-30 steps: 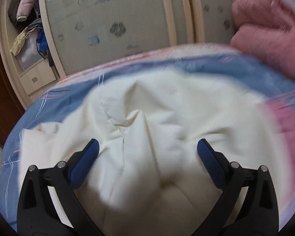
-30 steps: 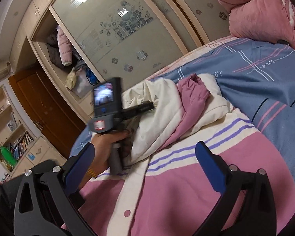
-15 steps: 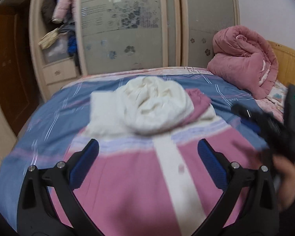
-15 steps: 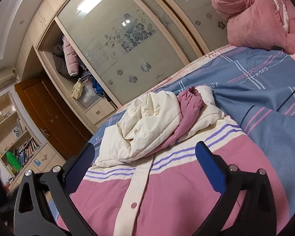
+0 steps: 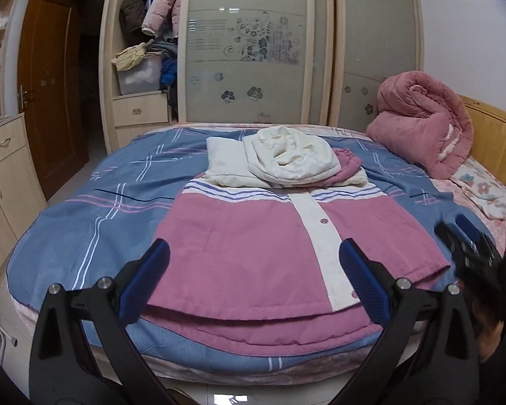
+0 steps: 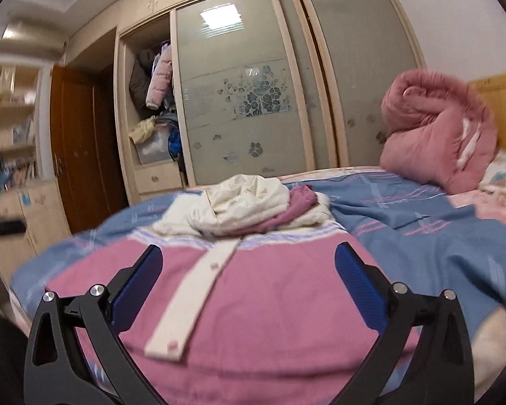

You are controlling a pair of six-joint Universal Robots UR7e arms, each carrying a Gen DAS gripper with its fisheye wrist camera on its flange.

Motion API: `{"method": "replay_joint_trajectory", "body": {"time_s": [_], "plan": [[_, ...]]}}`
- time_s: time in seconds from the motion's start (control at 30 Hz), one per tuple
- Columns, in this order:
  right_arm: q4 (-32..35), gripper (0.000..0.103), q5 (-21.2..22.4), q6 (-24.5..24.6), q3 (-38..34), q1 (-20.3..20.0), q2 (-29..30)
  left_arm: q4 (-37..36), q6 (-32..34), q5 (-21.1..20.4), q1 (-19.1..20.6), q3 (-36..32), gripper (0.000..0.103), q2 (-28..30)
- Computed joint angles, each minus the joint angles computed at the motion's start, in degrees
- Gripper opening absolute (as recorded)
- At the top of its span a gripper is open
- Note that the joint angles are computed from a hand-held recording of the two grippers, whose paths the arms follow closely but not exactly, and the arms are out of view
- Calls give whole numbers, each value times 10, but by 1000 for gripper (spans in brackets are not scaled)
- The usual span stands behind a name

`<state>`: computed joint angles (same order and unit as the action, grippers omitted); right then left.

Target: Fold large clothes

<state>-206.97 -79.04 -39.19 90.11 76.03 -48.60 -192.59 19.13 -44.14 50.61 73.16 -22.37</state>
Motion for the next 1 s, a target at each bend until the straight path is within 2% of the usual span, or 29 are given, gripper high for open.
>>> {"method": "replay_joint_trajectory", "body": {"time_s": [0.1,0.27,0.7,0.83,0.93,1.0], "plan": [[-31,102,-14,-28,55,-1,-23,7,-3,-14,3,13,101,-6],[-37,102,-33,-70,91,6,-47,21,-39,-38,13,37,101,-22],[-80,102,-35,-79,119,17,-66,25,-40,-50,14,57,101,-29],[-98,102,-37,-116,123,18,-65,10,10,-47,15,67,101,-27],[-120,102,-34,-158,126,16,-60,-25,88,-21,12,64,101,-12],[-125,102,-45,-167,123,16,-56,-27,103,-11,14,61,101,-8]]}}
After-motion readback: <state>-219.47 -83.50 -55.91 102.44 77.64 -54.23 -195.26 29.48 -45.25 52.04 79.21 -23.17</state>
